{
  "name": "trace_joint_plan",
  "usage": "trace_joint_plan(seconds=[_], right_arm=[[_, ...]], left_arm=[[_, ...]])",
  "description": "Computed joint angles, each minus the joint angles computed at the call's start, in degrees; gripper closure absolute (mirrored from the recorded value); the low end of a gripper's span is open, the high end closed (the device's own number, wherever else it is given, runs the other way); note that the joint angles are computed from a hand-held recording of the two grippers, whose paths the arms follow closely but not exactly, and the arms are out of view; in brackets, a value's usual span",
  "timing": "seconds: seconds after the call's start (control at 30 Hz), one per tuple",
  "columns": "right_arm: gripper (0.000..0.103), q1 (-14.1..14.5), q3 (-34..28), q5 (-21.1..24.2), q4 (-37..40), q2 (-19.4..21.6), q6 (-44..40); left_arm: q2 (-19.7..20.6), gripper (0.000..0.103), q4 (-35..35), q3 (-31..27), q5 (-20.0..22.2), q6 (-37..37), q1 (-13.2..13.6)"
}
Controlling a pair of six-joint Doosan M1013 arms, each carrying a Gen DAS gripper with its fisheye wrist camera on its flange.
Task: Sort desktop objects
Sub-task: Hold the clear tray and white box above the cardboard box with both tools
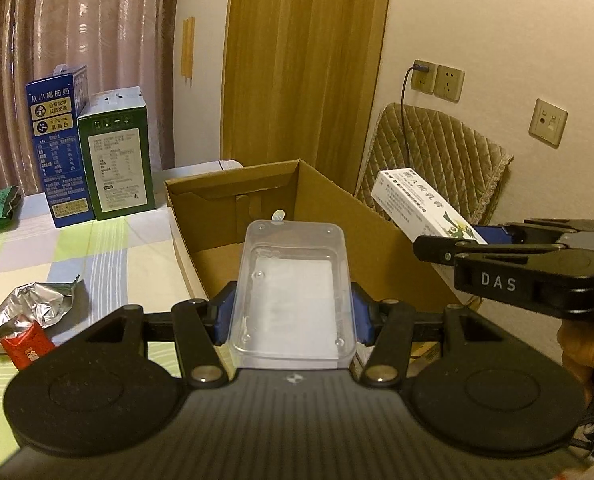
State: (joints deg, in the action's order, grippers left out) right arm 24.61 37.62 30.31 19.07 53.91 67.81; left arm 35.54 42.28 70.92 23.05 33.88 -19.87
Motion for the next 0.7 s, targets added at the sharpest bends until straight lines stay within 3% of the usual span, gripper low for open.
trace_joint_plan(seconds=[0.7], right_arm=[[0.068, -0.38, -6.65, 3.78, -1.9, 3.72, 2.12]], left_arm=[[3.33, 0.051, -6.35, -4.12, 1.11, 5.01, 1.14]])
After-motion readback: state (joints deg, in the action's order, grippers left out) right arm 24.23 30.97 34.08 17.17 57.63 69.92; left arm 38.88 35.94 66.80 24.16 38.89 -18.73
